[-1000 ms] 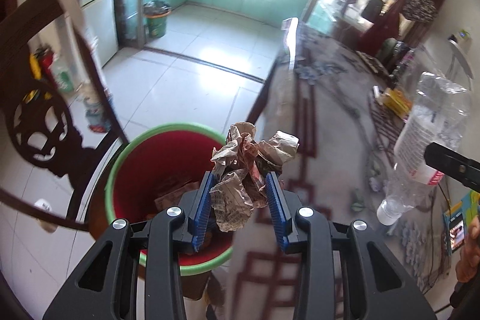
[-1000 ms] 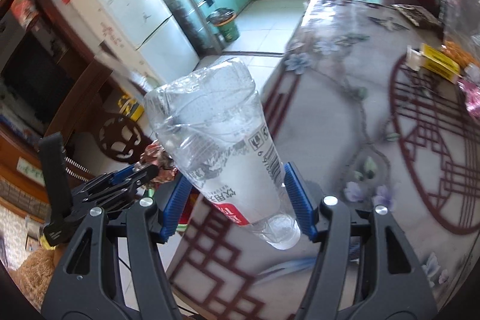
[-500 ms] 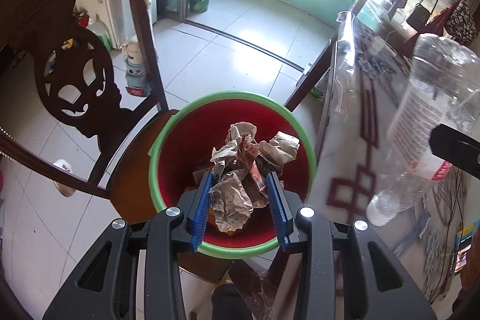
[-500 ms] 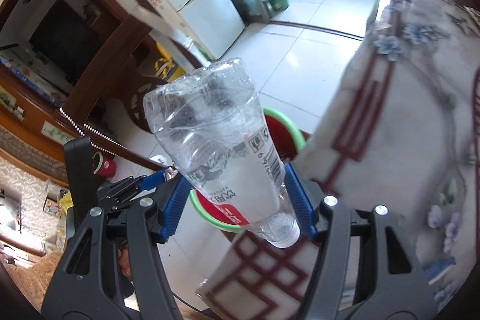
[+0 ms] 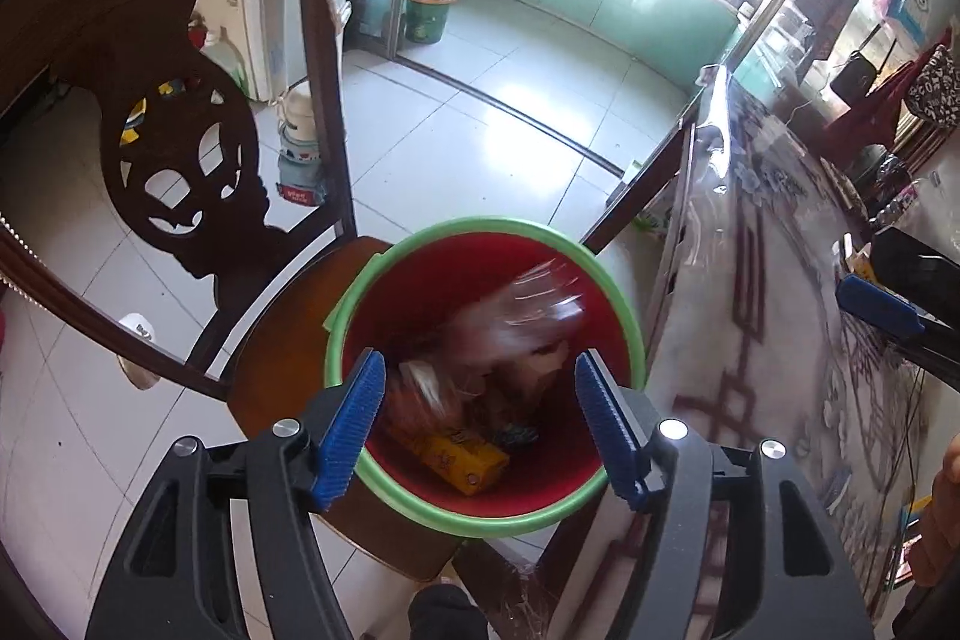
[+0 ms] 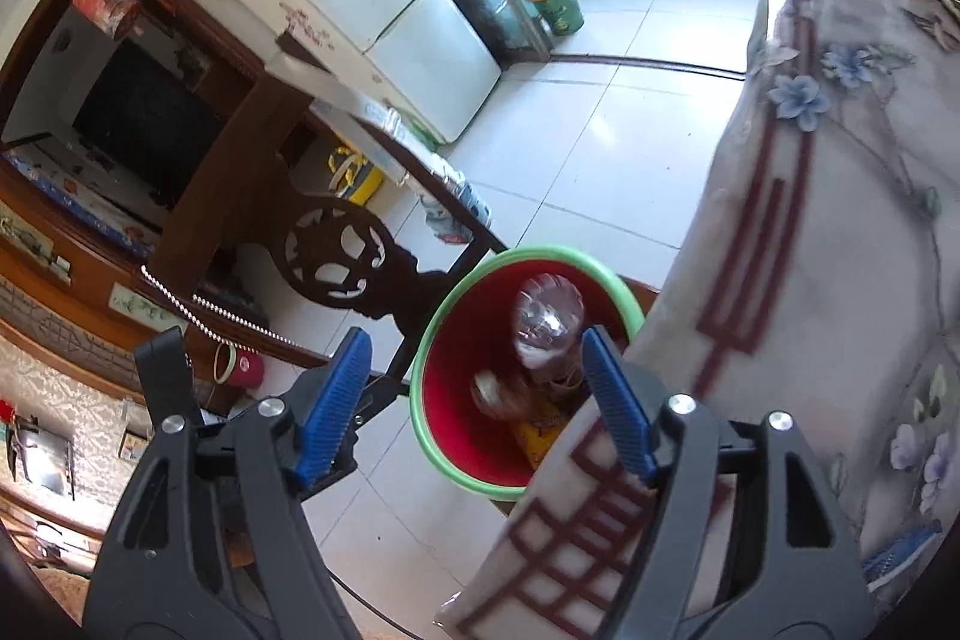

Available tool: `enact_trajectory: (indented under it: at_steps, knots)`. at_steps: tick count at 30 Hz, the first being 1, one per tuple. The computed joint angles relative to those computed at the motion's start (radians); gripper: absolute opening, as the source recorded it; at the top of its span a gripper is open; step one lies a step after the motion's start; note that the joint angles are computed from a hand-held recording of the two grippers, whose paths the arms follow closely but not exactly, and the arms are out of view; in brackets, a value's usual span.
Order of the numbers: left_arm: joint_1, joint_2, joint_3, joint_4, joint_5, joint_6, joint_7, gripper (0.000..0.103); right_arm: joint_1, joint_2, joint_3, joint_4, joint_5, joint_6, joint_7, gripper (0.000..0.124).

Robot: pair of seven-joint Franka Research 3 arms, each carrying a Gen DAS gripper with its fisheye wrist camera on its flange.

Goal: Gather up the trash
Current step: 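Open both tools to drop the paper and bottle into the bucket, then grasp the pink wrapper with the left tool while the right tool grasps the blue-white milk packet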

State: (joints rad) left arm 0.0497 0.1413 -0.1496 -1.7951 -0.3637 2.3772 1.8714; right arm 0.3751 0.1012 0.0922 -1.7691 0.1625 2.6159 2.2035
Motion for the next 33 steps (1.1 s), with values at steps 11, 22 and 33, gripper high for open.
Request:
enact_trajectory:
  at_steps: [11,22,33]
  knots:
    - [-0.05,-0.036,-0.042,0.011,-0.113,-0.022,0.178,0.065,-0.093,-0.309,0.033,-0.296,-0.301,-0.064,0.284,0.073]
    - [-0.184,-0.085,-0.091,-0.019,-0.182,-0.061,0.246,0.067,-0.359,-0.863,0.066,-0.668,-0.37,-0.326,0.384,0.074]
    - [-0.345,-0.141,-0.135,-0.082,-0.074,0.035,-0.022,0.068,-0.61,-1.014,-0.208,-0.779,-0.358,-0.304,0.004,0.075]
